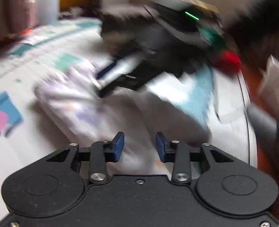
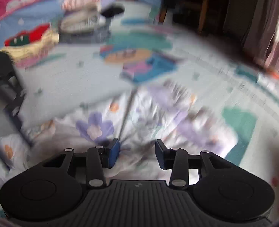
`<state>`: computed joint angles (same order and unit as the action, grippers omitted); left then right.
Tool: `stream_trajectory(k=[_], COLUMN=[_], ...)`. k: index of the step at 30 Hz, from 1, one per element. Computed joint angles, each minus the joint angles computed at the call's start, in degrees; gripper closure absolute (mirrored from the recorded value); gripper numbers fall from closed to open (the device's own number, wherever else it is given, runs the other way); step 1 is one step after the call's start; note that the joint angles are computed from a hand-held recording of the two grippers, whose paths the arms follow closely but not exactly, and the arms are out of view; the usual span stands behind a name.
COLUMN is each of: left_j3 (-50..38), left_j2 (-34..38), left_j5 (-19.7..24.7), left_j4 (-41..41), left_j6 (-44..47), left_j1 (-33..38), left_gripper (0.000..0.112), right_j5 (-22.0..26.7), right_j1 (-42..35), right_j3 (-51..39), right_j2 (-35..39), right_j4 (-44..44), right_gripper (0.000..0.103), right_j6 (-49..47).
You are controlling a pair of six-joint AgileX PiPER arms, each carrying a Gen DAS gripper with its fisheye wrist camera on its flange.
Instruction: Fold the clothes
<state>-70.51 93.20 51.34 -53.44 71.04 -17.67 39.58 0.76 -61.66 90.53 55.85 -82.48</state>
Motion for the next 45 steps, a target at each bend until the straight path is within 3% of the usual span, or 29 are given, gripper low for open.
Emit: stream_trajectory(k=[3, 8, 10, 13, 16, 18, 22, 23, 25, 28, 30, 32, 34, 36, 39, 42, 45], left_j3=[-3.2, -8.6, -11.8, -11.3, -15.1, -13.6, -8.4, -5.9, -1.3, 4.0, 3.8, 5.7, 7.6, 5.7, 3.4, 4.8, 11.3], left_j2=[2.1, 8.3, 11.0, 12.9, 10.5, 5.8, -2.4, -4.0, -6.0, -4.8, -1.8, 0.3, -0.7, -0.8, -5.1, -10.1, -15.3], left_j5=[-3.4, -5.8, -4.2, -7.1, -3.8, -1.4, 9.3, 9.4, 8.0, -0.5, -1.7, -3.3, -4.2, -2.3, 3.5, 8.7, 6.2], left_j4=[-0.7, -2.6, 2.3, 4.6, 10.0, 7.3, 4.6, 4.0, 2.5, 1.3, 4.5, 3.7, 3.3, 5.6, 5.6, 6.1, 10.8], left_j6=[2.3, 2.4, -0.3, -1.2, -6.5, -3.5, 5.6, 8.3, 10.9, 10.9, 8.7, 10.9, 16.7, 13.3, 11.6, 21.0, 35.9], left_j1=[0.3, -1.1, -2.7, -4.2, -3.9, -2.0, 0.7, 0.5, -0.1, -2.9, -4.2, -4.7, -5.5, -5.7, -2.5, 0.2, -1.6], left_gripper=[0.077, 0.077, 0.077, 0.077, 0.077, 0.076, 0.069, 0.069, 0.069, 0.069, 0.069, 0.067, 0.051, 0.051, 0.051, 0.051, 0.051], right_j5=[2.7, 5.8, 3.7, 2.0, 3.0, 5.7, 15.1, 17.0, 18.3, 14.2, 11.6, 8.7, 7.4, 7.9, 10.2, 11.5, 5.9], right_j1=[-3.8, -4.5, -2.4, -2.9, -2.6, -5.1, -10.6, -11.1, -10.0, -6.3, -4.2, -1.4, 1.0, 2.7, -1.2, -2.3, 4.6], right_j3=[3.0, 6.4, 7.1, 9.0, 7.6, 8.8, 13.0, 14.5, 17.6, 19.8, 20.4, 21.9, 22.5, 21.1, 22.2, 25.5, 30.5], right_j2=[-4.7, -6.9, -4.9, -2.8, -4.7, -8.8, -18.5, -20.9, -24.5, -24.0, -22.0, -21.0, -21.9, -22.5, -29.2, -36.3, -39.8], right_j4=[4.7, 3.6, -0.8, 2.6, -0.7, 0.9, 0.1, -1.2, -3.6, -6.6, -8.7, -11.5, -13.3, -15.8, -11.3, -10.7, -16.0], right_gripper=[0.061, 0.068, 0.072, 0.073, 0.072, 0.072, 0.065, 0.059, 0.058, 0.063, 0.061, 0.053, 0.042, 0.043, 0.045, 0.044, 0.044], right_j6=[-2.8, -5.1, -1.9, -4.5, -4.3, -7.2, -14.5, -16.0, -16.8, -5.6, 2.8, 5.0, 4.6, 7.0, 1.8, -7.8, -13.4])
